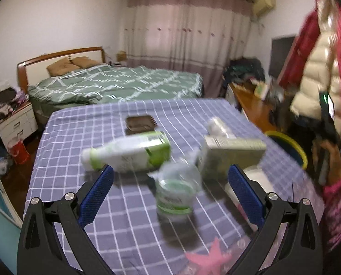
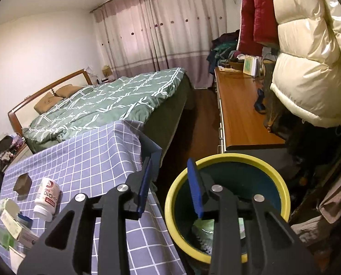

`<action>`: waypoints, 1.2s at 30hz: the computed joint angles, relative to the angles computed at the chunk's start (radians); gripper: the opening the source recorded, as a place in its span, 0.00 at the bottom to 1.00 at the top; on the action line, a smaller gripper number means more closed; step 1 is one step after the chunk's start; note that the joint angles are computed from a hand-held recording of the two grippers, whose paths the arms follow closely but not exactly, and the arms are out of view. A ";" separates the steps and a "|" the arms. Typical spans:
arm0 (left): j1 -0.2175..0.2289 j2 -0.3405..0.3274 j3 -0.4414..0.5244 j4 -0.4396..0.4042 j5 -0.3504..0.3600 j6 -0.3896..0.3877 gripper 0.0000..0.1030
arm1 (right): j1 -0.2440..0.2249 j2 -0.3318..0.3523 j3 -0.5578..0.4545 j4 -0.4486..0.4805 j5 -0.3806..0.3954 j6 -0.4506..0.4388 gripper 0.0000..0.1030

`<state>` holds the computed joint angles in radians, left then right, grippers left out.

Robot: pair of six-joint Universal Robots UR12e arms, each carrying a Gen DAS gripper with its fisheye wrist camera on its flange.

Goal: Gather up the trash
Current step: 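Grasp the clear plastic cup with the left gripper and lift it, then carry the clear plastic cup to the bin and open the left gripper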

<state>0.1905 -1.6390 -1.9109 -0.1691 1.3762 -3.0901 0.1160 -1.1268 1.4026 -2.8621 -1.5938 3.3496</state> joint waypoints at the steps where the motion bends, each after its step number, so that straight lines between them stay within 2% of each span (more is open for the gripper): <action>1: -0.009 -0.001 0.000 -0.018 0.014 0.020 0.95 | 0.001 0.003 -0.002 0.002 -0.001 -0.001 0.30; 6: -0.042 -0.020 0.017 -0.089 0.061 0.083 0.95 | 0.002 0.010 -0.003 0.012 0.017 0.005 0.30; 12: -0.051 -0.053 0.053 -0.135 0.097 0.081 0.92 | 0.002 0.015 -0.006 0.018 0.045 -0.004 0.31; 14: -0.049 -0.065 0.064 -0.143 0.088 0.075 0.86 | 0.003 0.015 -0.005 0.017 0.045 -0.005 0.31; 17: -0.045 -0.077 0.080 -0.166 0.082 0.055 0.71 | 0.002 0.015 -0.005 0.015 0.050 -0.002 0.31; 19: -0.039 -0.086 0.092 -0.186 0.069 0.035 0.53 | 0.000 0.015 -0.004 0.015 0.059 -0.001 0.31; 20: -0.037 -0.088 0.095 -0.190 0.069 0.028 0.49 | -0.001 0.014 -0.002 0.013 0.063 0.000 0.31; 23: -0.035 -0.087 0.099 -0.202 0.075 0.013 0.48 | -0.004 0.008 0.005 -0.001 0.066 -0.001 0.31; 25: -0.042 -0.081 0.100 -0.204 0.100 0.015 0.48 | -0.006 0.003 0.010 -0.004 0.068 -0.004 0.31; 30: -0.062 -0.057 0.125 -0.234 0.105 0.030 0.48 | -0.018 -0.024 0.044 -0.010 0.057 -0.035 0.31; 35: -0.087 -0.069 0.202 -0.273 0.025 0.030 0.48 | -0.041 -0.061 0.099 -0.024 0.021 -0.055 0.31; 36: -0.096 -0.082 0.233 -0.292 -0.014 0.032 0.48 | -0.047 -0.069 0.112 -0.028 0.012 -0.056 0.31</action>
<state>0.0944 -1.7210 -1.6780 -0.4608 1.3624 -3.0581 0.0692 -1.1961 1.5144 -2.8906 -1.5823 3.2936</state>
